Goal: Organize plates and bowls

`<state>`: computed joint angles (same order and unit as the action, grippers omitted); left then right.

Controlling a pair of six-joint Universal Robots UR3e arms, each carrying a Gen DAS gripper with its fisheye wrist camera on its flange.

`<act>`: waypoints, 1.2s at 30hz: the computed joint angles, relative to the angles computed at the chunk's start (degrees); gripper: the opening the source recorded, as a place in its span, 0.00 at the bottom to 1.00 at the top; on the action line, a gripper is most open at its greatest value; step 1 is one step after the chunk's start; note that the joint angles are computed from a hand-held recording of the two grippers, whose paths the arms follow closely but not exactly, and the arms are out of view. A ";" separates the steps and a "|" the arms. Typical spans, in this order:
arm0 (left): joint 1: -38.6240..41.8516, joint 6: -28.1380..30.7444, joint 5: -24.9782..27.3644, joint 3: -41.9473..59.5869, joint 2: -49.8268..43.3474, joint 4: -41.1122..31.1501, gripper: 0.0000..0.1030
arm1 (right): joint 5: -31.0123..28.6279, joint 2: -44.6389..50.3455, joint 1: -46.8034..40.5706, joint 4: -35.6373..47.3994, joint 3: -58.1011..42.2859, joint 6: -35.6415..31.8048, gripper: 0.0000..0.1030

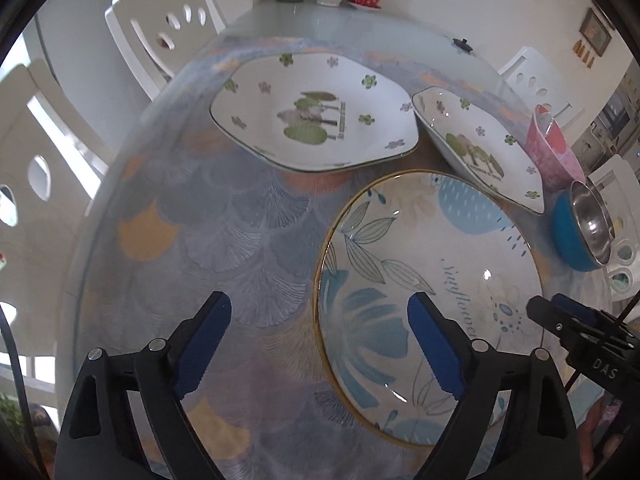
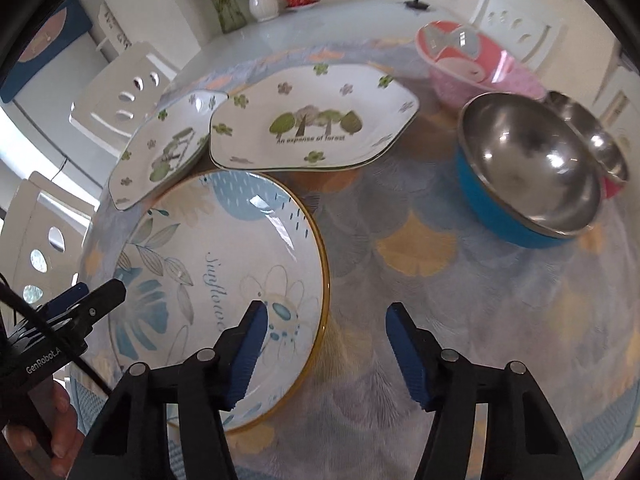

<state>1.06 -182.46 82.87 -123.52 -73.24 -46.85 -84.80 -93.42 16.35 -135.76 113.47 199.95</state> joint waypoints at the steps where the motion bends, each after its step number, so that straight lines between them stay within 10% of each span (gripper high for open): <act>1: -0.08 -0.21 -0.15 0.02 -0.58 0.37 0.85 | 0.68 0.57 -0.39 -0.45 0.12 -0.69 0.54; 10: -0.08 -0.17 -2.04 -0.32 -5.62 3.03 0.57 | 6.47 4.30 -3.74 -4.62 1.37 -6.07 0.32; 13: 0.89 2.50 -5.81 -0.44 -5.95 3.19 0.30 | 8.68 5.05 -4.50 -6.28 1.64 -7.77 0.24; 27: 8.63 7.53 -11.73 -6.89 7.13 -2.90 0.28 | 16.57 -1.38 -6.59 -5.31 7.25 -10.80 0.22; 36: 28.26 21.22 -17.41 -8.33 33.77 -30.76 0.28 | 13.99 -0.36 3.02 -2.80 1.01 -5.37 0.22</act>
